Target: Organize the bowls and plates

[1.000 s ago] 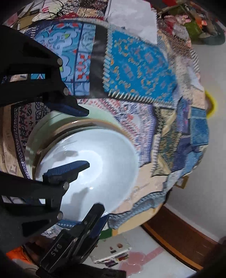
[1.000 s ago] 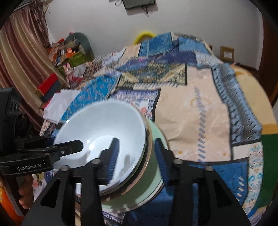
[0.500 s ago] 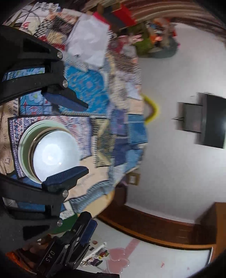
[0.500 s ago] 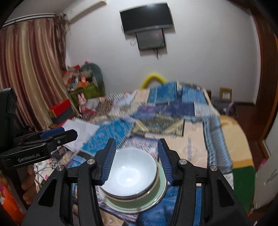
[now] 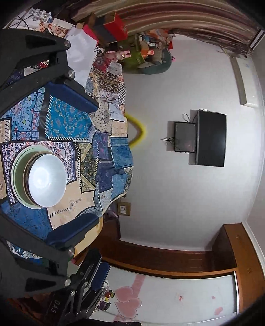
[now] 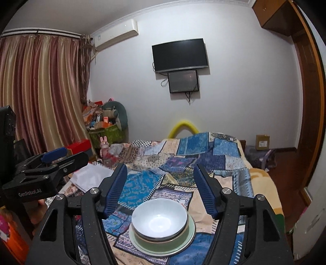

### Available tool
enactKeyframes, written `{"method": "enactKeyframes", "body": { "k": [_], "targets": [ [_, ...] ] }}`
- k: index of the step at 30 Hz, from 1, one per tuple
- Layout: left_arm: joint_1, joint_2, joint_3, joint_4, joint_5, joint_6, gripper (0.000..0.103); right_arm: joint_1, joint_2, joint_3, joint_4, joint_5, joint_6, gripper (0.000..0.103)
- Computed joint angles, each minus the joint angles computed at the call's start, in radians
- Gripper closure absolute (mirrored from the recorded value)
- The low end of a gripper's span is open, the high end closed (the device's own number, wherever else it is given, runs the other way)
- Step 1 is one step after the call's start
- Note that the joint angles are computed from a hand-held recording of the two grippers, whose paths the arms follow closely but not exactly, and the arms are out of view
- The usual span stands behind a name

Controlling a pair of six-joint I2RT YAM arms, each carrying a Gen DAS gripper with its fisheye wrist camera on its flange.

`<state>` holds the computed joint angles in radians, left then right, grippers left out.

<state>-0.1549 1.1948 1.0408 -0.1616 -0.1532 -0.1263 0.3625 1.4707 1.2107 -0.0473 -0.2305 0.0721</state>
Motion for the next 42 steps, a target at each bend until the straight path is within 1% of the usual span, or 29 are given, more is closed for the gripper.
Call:
{"method": "enactKeyframes", "body": {
  "k": [2, 7, 10, 16, 28, 42],
  "targets": [
    [-0.005, -0.015, -0.011, 0.004, -0.005, 0.001, 0.001, -0.001, -0.015, -0.019, 0.019, 0.003, 0.004, 0.025],
    [-0.032, -0.051, -0.048, 0.021, -0.041, 0.000, 0.000, 0.001, -0.042, -0.054, 0.055, 0.018, 0.025, 0.016],
    [-0.034, -0.065, -0.060, 0.024, -0.042, 0.001, 0.000, 0.003, -0.054, -0.068, 0.059, 0.030, 0.029, 0.010],
    [-0.059, -0.089, -0.083, 0.033, -0.069, 0.008, 0.000, 0.021, -0.075, -0.100, 0.084, 0.073, 0.024, 0.001],
    [-0.063, -0.079, -0.085, 0.039, -0.070, 0.007, 0.000, 0.018, -0.079, -0.112, 0.092, 0.086, 0.032, 0.000],
    [-0.055, -0.063, -0.074, 0.031, -0.056, 0.001, 0.000, 0.005, -0.076, -0.112, 0.089, 0.071, 0.038, 0.000]
  ]
}}
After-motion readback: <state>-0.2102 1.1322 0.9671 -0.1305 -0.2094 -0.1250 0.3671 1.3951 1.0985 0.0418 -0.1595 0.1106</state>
